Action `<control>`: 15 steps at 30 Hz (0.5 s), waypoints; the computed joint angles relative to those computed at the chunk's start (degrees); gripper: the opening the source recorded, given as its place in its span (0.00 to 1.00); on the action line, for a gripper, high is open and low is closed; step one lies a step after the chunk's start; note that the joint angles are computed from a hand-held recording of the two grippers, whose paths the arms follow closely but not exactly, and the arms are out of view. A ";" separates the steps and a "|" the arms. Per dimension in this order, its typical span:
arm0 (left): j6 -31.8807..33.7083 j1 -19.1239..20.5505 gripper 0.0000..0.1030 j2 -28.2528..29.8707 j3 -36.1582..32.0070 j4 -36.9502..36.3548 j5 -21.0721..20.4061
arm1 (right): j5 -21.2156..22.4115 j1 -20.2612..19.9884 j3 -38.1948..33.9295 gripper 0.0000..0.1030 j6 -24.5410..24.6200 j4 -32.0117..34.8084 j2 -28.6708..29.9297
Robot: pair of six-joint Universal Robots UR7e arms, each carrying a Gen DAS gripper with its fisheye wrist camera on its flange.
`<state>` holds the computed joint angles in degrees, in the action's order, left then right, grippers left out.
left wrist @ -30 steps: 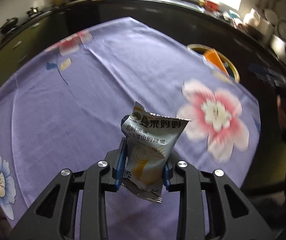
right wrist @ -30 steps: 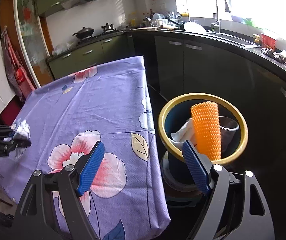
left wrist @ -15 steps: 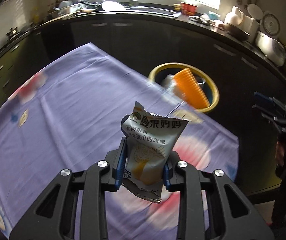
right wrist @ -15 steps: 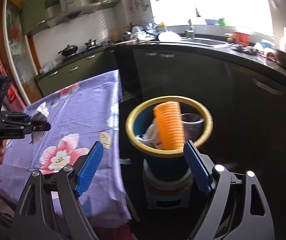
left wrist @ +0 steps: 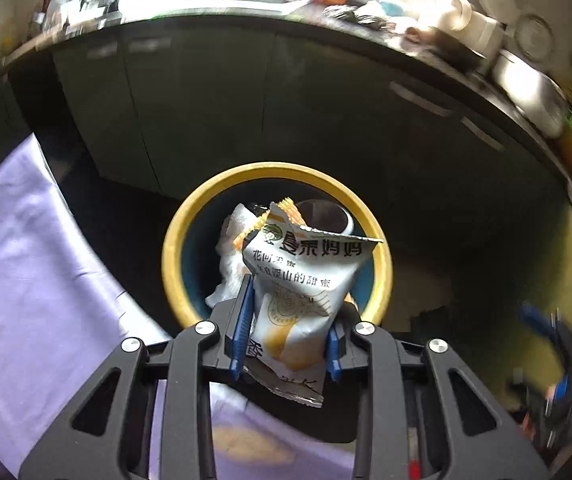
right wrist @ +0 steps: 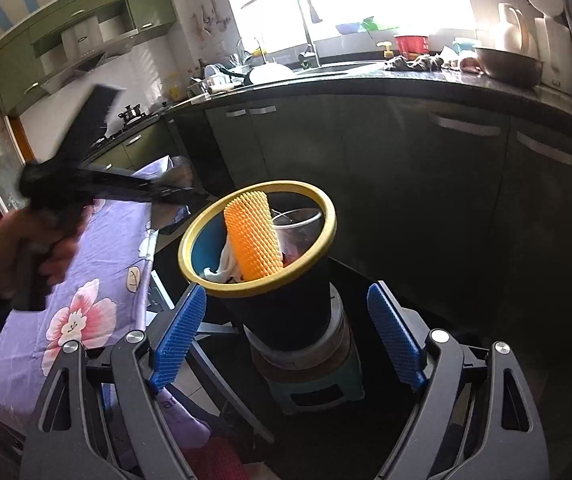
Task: Collect trash
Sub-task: 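Carry the wrapper over the bin and open the left tool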
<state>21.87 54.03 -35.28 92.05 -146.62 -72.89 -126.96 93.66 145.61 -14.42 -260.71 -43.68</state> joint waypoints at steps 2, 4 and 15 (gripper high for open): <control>-3.69 0.28 0.28 3.23 -3.77 1.81 0.48 | 0.55 -0.44 0.02 0.80 0.19 0.22 -0.03; -6.03 0.44 0.30 5.29 -5.88 2.70 1.44 | 1.13 -0.82 0.18 0.80 0.37 0.35 0.05; -9.53 1.16 0.63 6.95 -6.41 -1.28 4.80 | 2.07 -0.88 -0.01 0.80 0.80 0.02 0.63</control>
